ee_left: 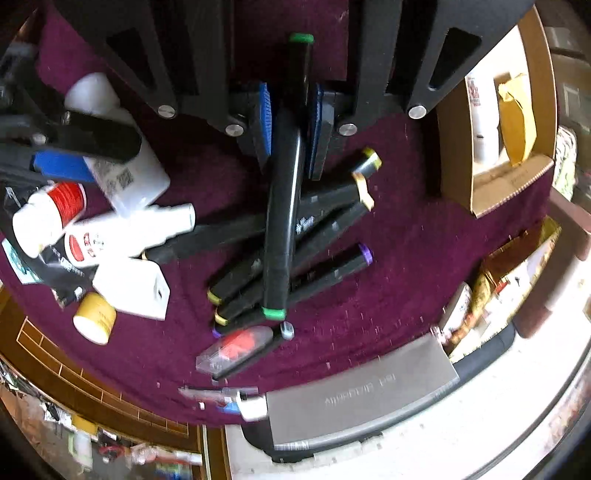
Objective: Organize objects
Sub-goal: 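Grasp the green-capped black marker with the left gripper while the right gripper lifts the bottle, then carry the marker with the left gripper and the bottle with the right gripper into the box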
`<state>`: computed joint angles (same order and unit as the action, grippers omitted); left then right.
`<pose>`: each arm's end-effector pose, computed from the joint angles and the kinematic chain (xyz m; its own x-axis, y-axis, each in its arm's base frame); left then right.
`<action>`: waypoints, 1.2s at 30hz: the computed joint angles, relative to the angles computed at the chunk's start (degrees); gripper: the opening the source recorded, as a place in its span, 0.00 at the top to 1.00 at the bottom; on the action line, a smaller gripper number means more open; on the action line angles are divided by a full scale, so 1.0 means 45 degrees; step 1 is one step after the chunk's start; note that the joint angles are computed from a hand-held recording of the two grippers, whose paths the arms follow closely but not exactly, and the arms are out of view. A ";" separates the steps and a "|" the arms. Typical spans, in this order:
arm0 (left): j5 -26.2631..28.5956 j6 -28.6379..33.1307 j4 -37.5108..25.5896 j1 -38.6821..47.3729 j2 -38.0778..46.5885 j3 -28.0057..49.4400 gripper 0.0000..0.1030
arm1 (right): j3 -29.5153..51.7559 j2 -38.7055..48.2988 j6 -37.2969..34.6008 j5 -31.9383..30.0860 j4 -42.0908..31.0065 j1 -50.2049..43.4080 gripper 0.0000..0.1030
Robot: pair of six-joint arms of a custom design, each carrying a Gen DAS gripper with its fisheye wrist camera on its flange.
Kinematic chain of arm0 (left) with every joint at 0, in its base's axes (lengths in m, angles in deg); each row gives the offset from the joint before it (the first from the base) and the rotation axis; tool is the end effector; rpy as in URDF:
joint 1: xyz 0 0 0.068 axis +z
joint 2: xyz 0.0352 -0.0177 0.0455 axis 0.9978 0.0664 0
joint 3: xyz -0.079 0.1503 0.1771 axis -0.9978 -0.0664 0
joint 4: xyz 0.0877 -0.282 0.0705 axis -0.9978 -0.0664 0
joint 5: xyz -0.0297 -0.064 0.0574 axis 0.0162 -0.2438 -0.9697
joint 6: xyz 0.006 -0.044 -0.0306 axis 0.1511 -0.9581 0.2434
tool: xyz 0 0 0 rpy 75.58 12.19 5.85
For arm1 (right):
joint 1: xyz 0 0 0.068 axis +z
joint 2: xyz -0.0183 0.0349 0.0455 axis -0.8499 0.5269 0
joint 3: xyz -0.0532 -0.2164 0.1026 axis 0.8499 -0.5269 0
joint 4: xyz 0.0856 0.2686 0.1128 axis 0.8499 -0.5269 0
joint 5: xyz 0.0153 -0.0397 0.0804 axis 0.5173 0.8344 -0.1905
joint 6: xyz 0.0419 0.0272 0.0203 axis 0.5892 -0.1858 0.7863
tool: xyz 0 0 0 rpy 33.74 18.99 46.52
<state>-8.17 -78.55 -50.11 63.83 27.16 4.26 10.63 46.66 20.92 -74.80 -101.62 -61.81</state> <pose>0.2907 -0.1109 0.2021 -0.7910 0.3279 -0.5166 0.2634 0.9445 0.1962 0.2906 0.0037 0.1814 -0.8790 0.1529 -0.4517 -0.1632 0.7936 0.5862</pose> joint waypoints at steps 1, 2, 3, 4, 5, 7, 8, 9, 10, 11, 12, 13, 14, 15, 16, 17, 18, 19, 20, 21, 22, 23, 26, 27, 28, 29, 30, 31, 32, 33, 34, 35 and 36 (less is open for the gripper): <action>-0.0049 -0.0045 0.0175 -0.0001 -0.0078 -0.0112 0.85 | -0.0044 -0.0056 0.0039 0.0143 0.0093 0.0093 0.69; 0.0030 -0.0079 0.0215 0.0055 -0.0150 -0.0181 0.85 | -0.0062 -0.0098 0.0028 0.0221 0.0121 0.0123 0.69; 0.0165 -0.0022 0.0103 0.0130 -0.0176 -0.0140 0.85 | -0.0102 -0.0165 0.0022 0.0300 0.0150 0.0159 0.69; 0.0340 0.0007 -0.0104 0.0213 -0.0257 -0.0117 0.86 | -0.0155 -0.0239 0.0019 0.0408 0.0207 0.0216 0.69; 0.0556 -0.0015 -0.0230 0.0339 -0.0435 -0.0160 0.89 | -0.0196 -0.0308 -0.0032 0.0501 0.0226 0.0236 0.69; 0.1061 -0.0108 -0.0690 0.0536 -0.0941 -0.0326 0.89 | -0.0274 -0.0413 -0.0063 0.0747 0.0342 0.0367 0.68; 0.1311 -0.0135 -0.0856 0.0612 -0.1439 -0.0592 0.89 | -0.0320 -0.0457 -0.0044 0.0865 0.0438 0.0451 0.68; 0.1524 -0.0099 -0.0992 0.0708 -0.2012 -0.0906 0.89 | -0.0371 -0.0512 -0.0093 0.0871 0.0451 0.0424 0.67; 0.1747 -0.0095 -0.1207 0.0882 -0.2820 -0.1312 0.89 | -0.0421 -0.0558 -0.0104 0.0904 0.0500 0.0424 0.67; 0.2034 -0.0194 -0.1458 0.1089 -0.3539 -0.1640 0.89 | -0.0486 -0.0604 -0.0075 0.0971 0.0603 0.0462 0.67; 0.2327 -0.0282 -0.1672 0.1271 -0.4032 -0.1829 0.89 | -0.0517 -0.0636 -0.0083 0.1025 0.0647 0.0478 0.67; 0.2613 -0.0342 -0.1916 0.1469 -0.4600 -0.2044 0.89 | -0.0562 -0.0687 -0.0087 0.1143 0.0713 0.0536 0.67; 0.2992 -0.0382 -0.2305 0.1800 -0.5536 -0.2382 0.89 | -0.0617 -0.0779 -0.0142 0.1307 0.0736 0.0606 0.67; 0.3193 -0.0379 -0.2487 0.1982 -0.5963 -0.2527 0.89 | -0.0677 -0.0908 -0.0252 0.1611 0.0746 0.0760 0.67; 0.3443 -0.0348 -0.2779 0.2221 -0.6532 -0.2711 0.89 | -0.0748 -0.1088 -0.0344 0.2169 0.0775 0.1065 0.67; 0.3689 -0.0324 -0.3097 0.2462 -0.7136 -0.2905 0.89 | -0.0783 -0.1194 -0.0385 0.2593 0.0790 0.1300 0.67; 0.3847 -0.0297 -0.3397 0.2661 -0.7713 -0.3093 0.89 | -0.0771 -0.1336 -0.0522 0.3450 0.0716 0.1766 0.69; 0.3996 -0.0235 -0.3680 0.2851 -0.8195 -0.3236 0.89 | -0.0781 -0.1469 -0.0639 0.4071 0.0632 0.2087 0.69; 0.4197 -0.0210 -0.4020 0.3060 -0.8761 -0.3413 0.89 | -0.0793 -0.1646 -0.0734 0.4712 0.0482 0.2408 0.69; 0.4435 -0.0164 -0.4353 0.3291 -0.9255 -0.3568 0.89 | -0.0808 -0.1787 -0.0752 0.5170 0.0325 0.2667 0.69; 0.4575 -0.0117 -0.4671 0.3445 -0.9605 -0.3688 0.89 | -0.0771 -0.1866 -0.0722 0.5307 0.0118 0.2811 0.69; 0.4724 -0.0089 -0.4901 0.3580 -0.9915 -0.3809 0.89 | -0.0771 -0.1948 -0.0670 0.5247 -0.0061 0.2854 0.69; 0.5241 -0.0162 -0.5751 0.3787 -1.1237 -0.4243 0.89 | -0.1101 -0.2612 -0.0415 0.4905 -0.0488 0.2768 0.69; 0.5458 -0.0078 -0.5925 0.3999 -1.1497 -0.4290 0.89 | -0.1238 -0.2940 -0.0355 0.4724 -0.0701 0.2683 0.69; 0.5640 -0.0100 -0.6070 0.4134 -1.1767 -0.4314 0.89 | -0.1366 -0.3335 -0.0300 0.4367 -0.0998 0.2511 0.69; 0.5908 -0.0040 -0.6274 0.4362 -1.2077 -0.4288 0.89 | -0.1421 -0.3600 -0.0186 0.4209 -0.1178 0.2513 0.69; 0.6170 0.0057 -0.6470 0.4619 -1.2355 -0.4213 0.89 | -0.1424 -0.3847 -0.0112 0.4037 -0.1389 0.2479 0.69; 0.6418 0.0178 -0.6633 0.4907 -1.2584 -0.4140 0.89 | -0.1453 -0.4214 -0.0043 0.3894 -0.1634 0.2435 0.69; 0.6750 0.0355 -0.6806 0.5279 -1.2779 -0.4006 0.89 | -0.1435 -0.4520 0.0033 0.3767 -0.1854 0.2428 0.69; 0.7147 0.0607 -0.6996 0.5758 -1.2931 -0.3830 0.89 | -0.1359 -0.4798 0.0079 0.3537 -0.2114 0.2393 0.69; 0.7512 0.0883 -0.7139 0.6249 -1.2976 -0.3665 0.89 | -0.1275 -0.4968 0.0167 0.3416 -0.2292 0.2453 0.69; 0.8043 0.1297 -0.7388 0.7027 -1.3068 -0.3425 0.89 | -0.1182 -0.5188 0.0289 0.3297 -0.2481 0.2554 0.69; 0.8513 0.1740 -0.7588 0.7744 -1.3058 -0.3268 0.89 | -0.1035 -0.5327 0.0410 0.3169 -0.2633 0.2694 0.69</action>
<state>30.14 -70.72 -84.26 98.68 -31.61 -10.45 5.97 22.69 22.77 -60.53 -113.47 -49.68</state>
